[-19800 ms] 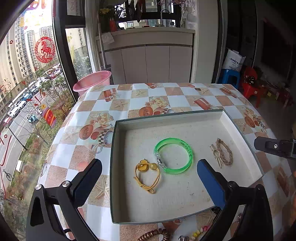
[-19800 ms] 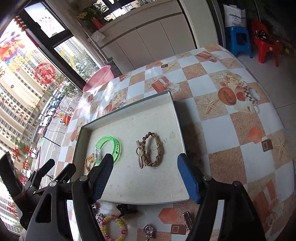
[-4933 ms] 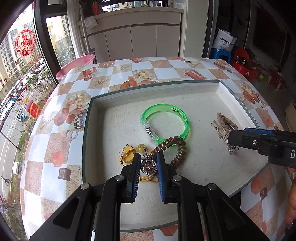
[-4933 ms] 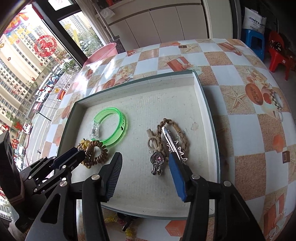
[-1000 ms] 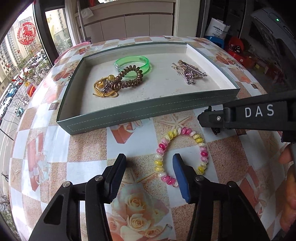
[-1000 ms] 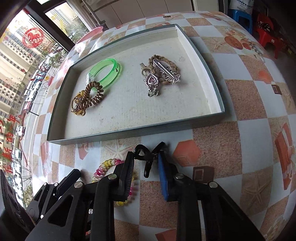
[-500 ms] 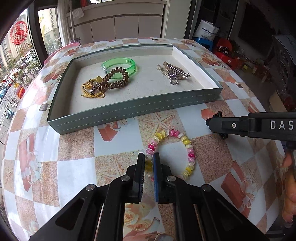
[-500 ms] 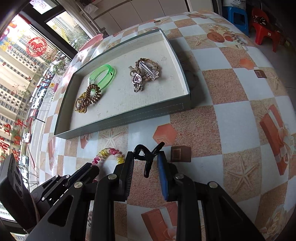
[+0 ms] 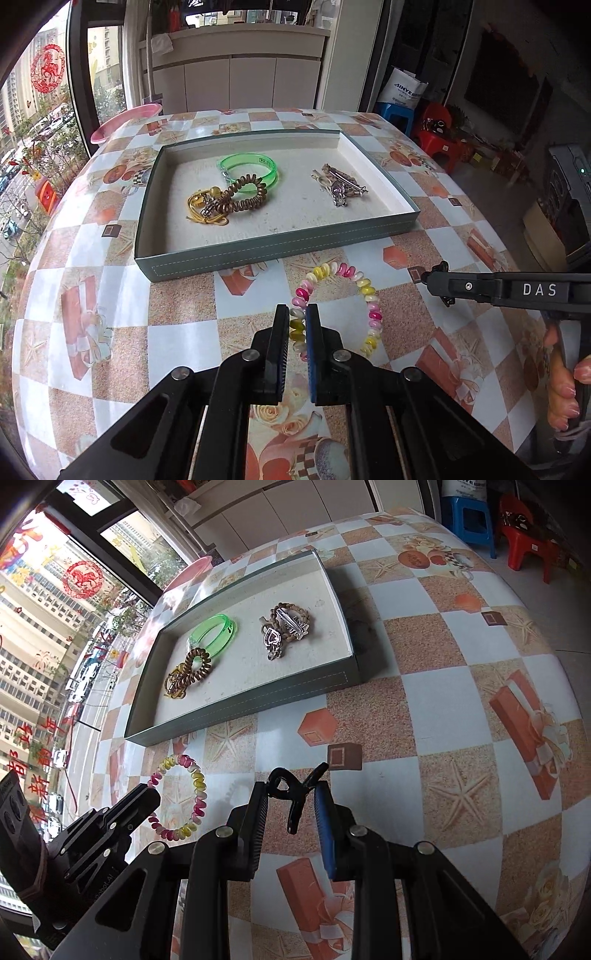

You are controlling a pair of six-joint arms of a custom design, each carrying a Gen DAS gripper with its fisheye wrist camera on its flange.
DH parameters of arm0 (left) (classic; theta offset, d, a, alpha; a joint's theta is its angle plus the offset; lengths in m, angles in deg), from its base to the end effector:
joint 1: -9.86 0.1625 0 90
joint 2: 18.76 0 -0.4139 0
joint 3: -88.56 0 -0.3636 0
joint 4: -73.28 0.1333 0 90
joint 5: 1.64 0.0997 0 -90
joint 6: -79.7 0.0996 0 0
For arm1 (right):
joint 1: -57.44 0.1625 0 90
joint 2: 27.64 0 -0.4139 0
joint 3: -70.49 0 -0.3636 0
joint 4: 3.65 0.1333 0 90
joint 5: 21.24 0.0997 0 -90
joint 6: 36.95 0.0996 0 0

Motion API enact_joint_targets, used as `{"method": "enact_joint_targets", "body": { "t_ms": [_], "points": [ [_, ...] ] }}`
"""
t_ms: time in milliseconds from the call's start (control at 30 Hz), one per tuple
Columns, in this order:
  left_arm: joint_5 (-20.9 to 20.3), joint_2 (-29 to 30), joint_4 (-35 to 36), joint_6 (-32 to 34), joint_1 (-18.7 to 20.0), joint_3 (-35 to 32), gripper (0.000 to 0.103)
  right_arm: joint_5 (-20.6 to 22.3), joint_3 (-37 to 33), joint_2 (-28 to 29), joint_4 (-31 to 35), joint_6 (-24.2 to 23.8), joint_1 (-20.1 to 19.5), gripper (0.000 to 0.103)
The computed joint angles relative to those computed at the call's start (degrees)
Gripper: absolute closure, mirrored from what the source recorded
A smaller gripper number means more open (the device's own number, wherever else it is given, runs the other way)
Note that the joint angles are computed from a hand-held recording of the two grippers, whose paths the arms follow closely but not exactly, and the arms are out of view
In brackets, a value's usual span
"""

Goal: Organize jewelry
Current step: 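Carry the claw clip and beaded bracelet into the tray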

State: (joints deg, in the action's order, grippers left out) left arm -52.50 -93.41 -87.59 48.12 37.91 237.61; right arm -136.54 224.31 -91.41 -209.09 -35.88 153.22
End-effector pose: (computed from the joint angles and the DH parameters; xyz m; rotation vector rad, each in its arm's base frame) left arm -0.1744 -0.3152 0.1282 0.6986 2.4667 -0.6098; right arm 0.1216 -0.3006 0.1316 -0.0251 -2.6635 0.6339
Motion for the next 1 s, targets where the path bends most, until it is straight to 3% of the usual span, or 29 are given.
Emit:
{"method": "enact_joint_targets", "body": {
  "t_ms": [433,733,1000],
  "points": [
    [1.95,-6.64,2.88,1.98,-1.36,-0.16,0.082,-0.94,0.34,-1.73,-0.81,0.62,1.35,0.075],
    [3.6,-6.46,0.33,7.86,3.66,-5.14,0.082,-2.15,-4.67,-4.43,4.06,-0.1,3.86,0.075],
    [4.4,-1.67,-3.86,14.09,8.43,-10.58,0.082,-2.27,-11.59,-2.66,7.84,-2.07,5.41,0.075]
  ]
}}
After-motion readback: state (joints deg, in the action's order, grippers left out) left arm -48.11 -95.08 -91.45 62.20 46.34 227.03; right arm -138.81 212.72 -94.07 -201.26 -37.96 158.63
